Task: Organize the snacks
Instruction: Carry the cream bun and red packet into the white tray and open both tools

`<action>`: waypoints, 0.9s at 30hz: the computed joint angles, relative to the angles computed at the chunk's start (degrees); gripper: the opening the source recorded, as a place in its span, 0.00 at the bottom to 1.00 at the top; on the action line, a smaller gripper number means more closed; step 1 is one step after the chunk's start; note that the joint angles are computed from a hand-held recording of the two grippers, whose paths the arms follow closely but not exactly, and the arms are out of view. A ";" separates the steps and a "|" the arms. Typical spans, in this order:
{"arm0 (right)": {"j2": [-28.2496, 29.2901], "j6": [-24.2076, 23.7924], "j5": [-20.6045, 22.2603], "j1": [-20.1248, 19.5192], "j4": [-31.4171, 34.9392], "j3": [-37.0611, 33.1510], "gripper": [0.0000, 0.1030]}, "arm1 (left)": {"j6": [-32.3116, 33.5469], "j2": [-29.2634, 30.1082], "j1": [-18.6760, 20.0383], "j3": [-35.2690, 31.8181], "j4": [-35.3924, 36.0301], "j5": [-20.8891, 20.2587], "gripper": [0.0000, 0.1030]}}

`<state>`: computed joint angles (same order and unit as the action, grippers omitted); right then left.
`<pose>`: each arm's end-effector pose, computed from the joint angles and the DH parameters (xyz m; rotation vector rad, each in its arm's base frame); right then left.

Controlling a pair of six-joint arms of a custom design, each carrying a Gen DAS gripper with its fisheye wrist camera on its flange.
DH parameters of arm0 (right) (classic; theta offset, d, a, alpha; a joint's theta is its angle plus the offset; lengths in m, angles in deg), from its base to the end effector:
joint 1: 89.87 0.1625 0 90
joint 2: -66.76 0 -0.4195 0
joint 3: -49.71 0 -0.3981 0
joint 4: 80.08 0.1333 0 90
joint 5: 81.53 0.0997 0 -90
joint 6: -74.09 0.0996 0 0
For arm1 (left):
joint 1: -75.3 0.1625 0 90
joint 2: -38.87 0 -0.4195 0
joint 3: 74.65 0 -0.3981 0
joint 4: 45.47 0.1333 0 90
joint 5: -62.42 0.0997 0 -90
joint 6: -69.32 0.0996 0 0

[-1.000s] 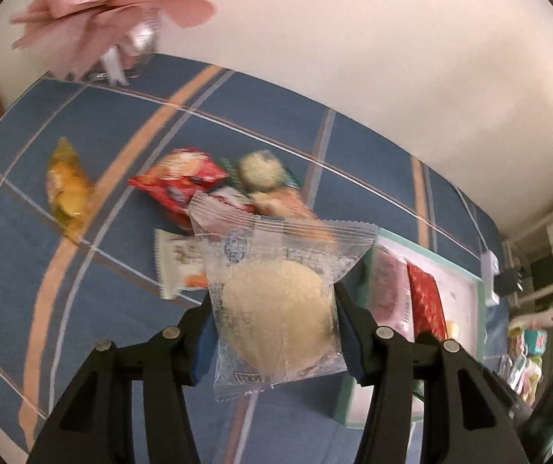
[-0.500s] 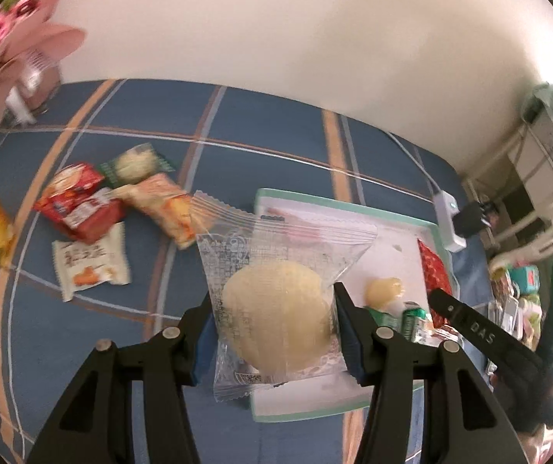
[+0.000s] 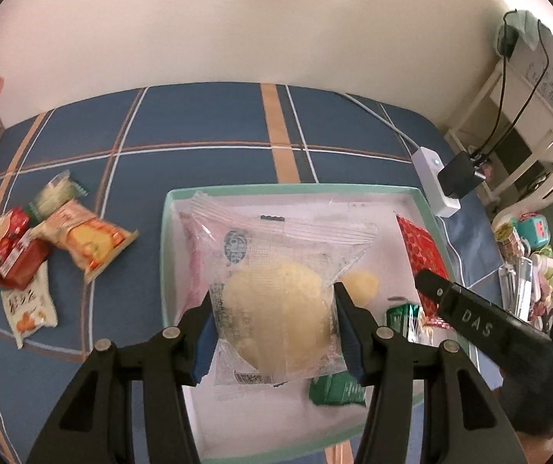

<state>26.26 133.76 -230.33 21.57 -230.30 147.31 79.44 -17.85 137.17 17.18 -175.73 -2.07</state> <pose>0.2778 -0.5759 0.0546 -0.7687 -2.1126 0.8700 -0.1573 -0.6680 0.2037 0.8611 2.5673 -0.2162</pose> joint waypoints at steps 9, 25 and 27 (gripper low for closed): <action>-0.07 -0.37 -0.88 -0.87 0.77 -0.04 0.46 | 0.53 2.26 0.03 -0.55 -2.89 -1.39 0.54; -1.32 1.21 1.77 -1.06 0.27 1.46 0.54 | -1.39 -0.24 -1.12 -0.58 -0.44 -1.82 0.64; -1.17 0.85 2.27 -0.89 1.04 1.12 0.62 | -2.36 -0.48 -1.22 -1.11 0.97 -1.03 0.69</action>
